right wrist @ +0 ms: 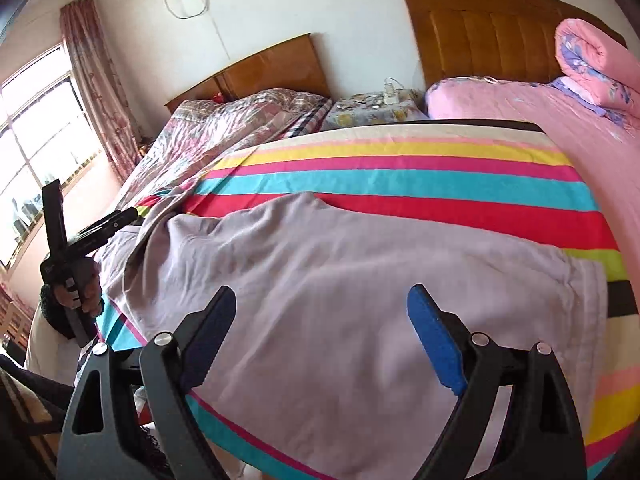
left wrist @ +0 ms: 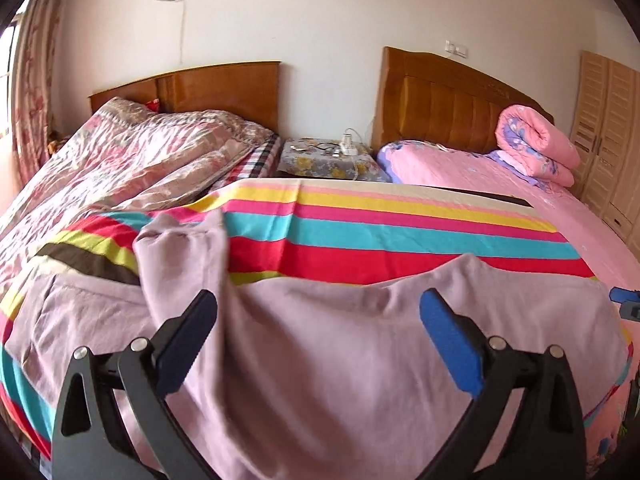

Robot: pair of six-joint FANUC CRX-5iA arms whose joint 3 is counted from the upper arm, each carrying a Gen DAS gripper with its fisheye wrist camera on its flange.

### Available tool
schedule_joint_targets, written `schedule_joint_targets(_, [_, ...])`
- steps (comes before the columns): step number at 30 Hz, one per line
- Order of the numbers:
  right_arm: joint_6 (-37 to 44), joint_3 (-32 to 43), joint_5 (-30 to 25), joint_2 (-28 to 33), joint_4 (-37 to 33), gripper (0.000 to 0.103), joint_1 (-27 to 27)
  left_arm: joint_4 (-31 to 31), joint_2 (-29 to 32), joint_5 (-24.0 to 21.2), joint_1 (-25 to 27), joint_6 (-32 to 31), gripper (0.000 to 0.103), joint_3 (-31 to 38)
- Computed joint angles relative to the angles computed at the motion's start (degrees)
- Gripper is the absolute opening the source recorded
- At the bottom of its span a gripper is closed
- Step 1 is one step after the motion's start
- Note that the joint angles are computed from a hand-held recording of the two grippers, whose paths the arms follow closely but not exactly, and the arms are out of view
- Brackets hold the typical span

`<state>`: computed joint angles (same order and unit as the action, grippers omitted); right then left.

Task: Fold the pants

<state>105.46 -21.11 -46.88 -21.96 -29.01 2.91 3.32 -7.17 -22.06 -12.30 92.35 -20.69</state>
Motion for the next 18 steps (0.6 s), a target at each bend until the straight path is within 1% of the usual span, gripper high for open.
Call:
schedule_joint_targets(1, [3.4, 2.4, 0.2, 2.7, -1.1, 0.085, 2.7, 0.6, -2.8, -0.5, 3.7, 1.4, 0.101, -2.9])
schedule_joint_targets(3, [10.0, 7.3, 1.3, 8.1, -2.4, 0.084, 9.7, -0.8, -7.4, -3.0, 11.1, 7.1, 0.101, -6.9])
schedule_joint_targets(4, [13.6, 10.7, 1.2, 11.7, -3.2, 0.084, 12.7, 1.0, -9.0, -4.0, 15.3, 7.4, 0.101, -8.7])
schedule_joint_targets(5, [17.1, 14.6, 0.4, 15.7, -4.4, 0.081, 15.0, 5.2, -10.7, -3.7, 19.6, 5.3, 0.101, -11.5])
schedule_joint_targets(6, [21.1, 20.2, -2.5, 20.7, -6.6, 0.080, 16.5, 12.0, -12.3, -2.6, 23.9, 0.8, 0.101, -15.0])
schedule_joint_targets(7, [23.0, 26.0, -5.7, 25.7, -7.8, 0.077, 18.2, 17.0, -13.3, -2.6, 27.6, -1.9, 0.100, -17.3])
schedule_joint_targets(8, [22.8, 32.0, -8.6, 30.7, -7.5, 0.073, 20.2, 21.0, -13.9, -2.9, 30.7, -3.9, 0.098, -19.1])
schedule_joint_targets(9, [22.6, 38.0, -11.0, 35.7, -7.4, 0.072, 21.9, 27.2, -14.2, -2.5, 33.0, -8.4, 0.097, -21.1])
schedule_joint_targets(10, [21.9, 44.0, -13.2, 40.6, -6.9, 0.069, 23.9, 32.8, -14.1, -2.3, 34.6, -12.9, 0.097, -22.7])
schedule_joint_targets(11, [20.7, 50.0, -15.2, 45.4, -6.2, 0.065, 25.7, 35.4, -13.7, -2.5, 36.0, -15.2, 0.096, -23.2])
schedule_joint_targets(12, [19.5, 56.0, -16.5, 50.0, -4.7, 0.063, 27.8, 35.0, -12.9, -3.0, 37.1, -14.8, 0.094, -22.5])
schedule_joint_targets(13, [18.6, 62.0, -18.5, 54.5, -3.6, 0.060, 29.2, 34.5, -12.2, -3.4, 37.9, -14.3, 0.088, -21.9])
schedule_joint_targets(14, [17.5, 68.0, -20.3, 58.9, -2.8, 0.055, 30.4, 36.3, -11.2, -3.2, 38.0, -16.0, 0.083, -21.8])
schedule_joint_targets(15, [15.8, 73.9, -22.0, 63.1, -1.8, 0.054, 31.5, 36.4, -10.2, -3.4, 38.0, -16.1, 0.081, -21.2])
schedule_joint_targets(16, [13.7, 79.9, -24.6, 67.3, -0.7, 0.053, 32.4, 34.2, -9.5, -3.9, 38.4, -14.2, 0.077, -20.1])
schedule_joint_targets(17, [12.0, 85.9, -27.5, 71.2, 0.2, 0.051, 33.2, 33.2, -8.8, -3.9, 38.5, -13.1, 0.076, -19.4])
schedule_joint_targets(18, [10.7, 91.9, -30.4, 75.0, 1.3, 0.051, 34.0, 34.1, -8.0, -3.5, 38.3, -13.7, 0.076, -19.2])
